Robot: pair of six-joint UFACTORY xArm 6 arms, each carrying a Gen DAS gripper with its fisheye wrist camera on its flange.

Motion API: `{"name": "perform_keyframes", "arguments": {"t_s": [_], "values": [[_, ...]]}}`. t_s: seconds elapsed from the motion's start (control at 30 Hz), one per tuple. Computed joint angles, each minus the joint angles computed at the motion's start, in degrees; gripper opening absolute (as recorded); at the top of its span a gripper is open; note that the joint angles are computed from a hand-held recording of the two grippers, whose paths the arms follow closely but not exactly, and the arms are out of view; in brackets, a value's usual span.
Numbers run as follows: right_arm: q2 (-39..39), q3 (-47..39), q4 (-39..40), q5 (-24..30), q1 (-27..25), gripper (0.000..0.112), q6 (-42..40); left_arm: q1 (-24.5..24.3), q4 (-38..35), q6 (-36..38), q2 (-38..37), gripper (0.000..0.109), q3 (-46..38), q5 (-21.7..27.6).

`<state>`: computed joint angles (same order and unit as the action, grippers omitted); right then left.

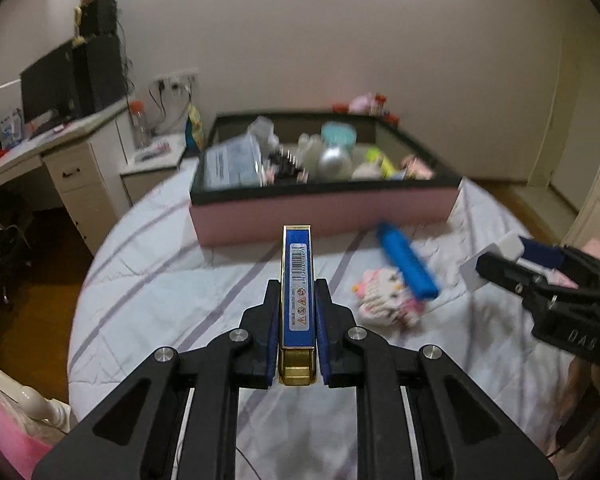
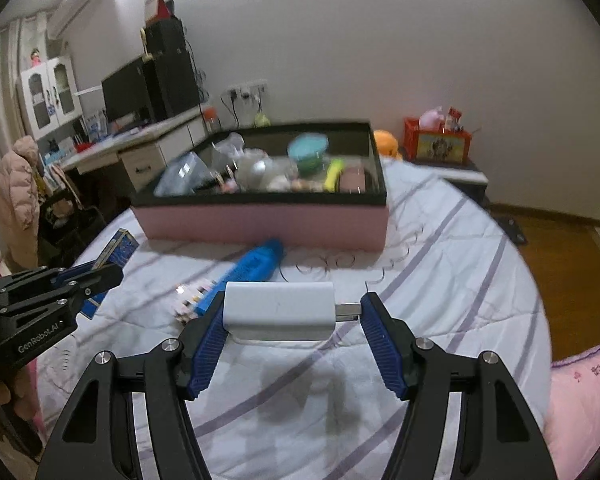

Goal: Organize rigid objects
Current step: 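Grasp the blue-gold tube with the left tool while the right tool grasps the white charger, then carry the tube and charger into the pink box and release both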

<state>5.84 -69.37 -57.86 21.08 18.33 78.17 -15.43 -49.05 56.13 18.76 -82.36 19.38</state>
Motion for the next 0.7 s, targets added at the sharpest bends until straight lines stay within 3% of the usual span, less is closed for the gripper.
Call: {"name": "perform_keyframes", "arguments": {"t_s": [0.43,0.57,0.7], "values": [[-8.2,0.7,-18.9,7.2,7.3,0.067,13.3,-3.3,-21.7,18.2,-12.5,0.016,9.0,-8.5],[-9.0,-0.1,-20.4,9.7,9.3,0.067,13.0,-3.0,-26.8,22.3,-14.1,0.015,9.3,-7.4],[-7.7,-0.2,-18.2,9.5,9.0,0.067,12.1,-1.5,-24.5,17.3,-12.1,0.015,9.3,-3.0]]}}
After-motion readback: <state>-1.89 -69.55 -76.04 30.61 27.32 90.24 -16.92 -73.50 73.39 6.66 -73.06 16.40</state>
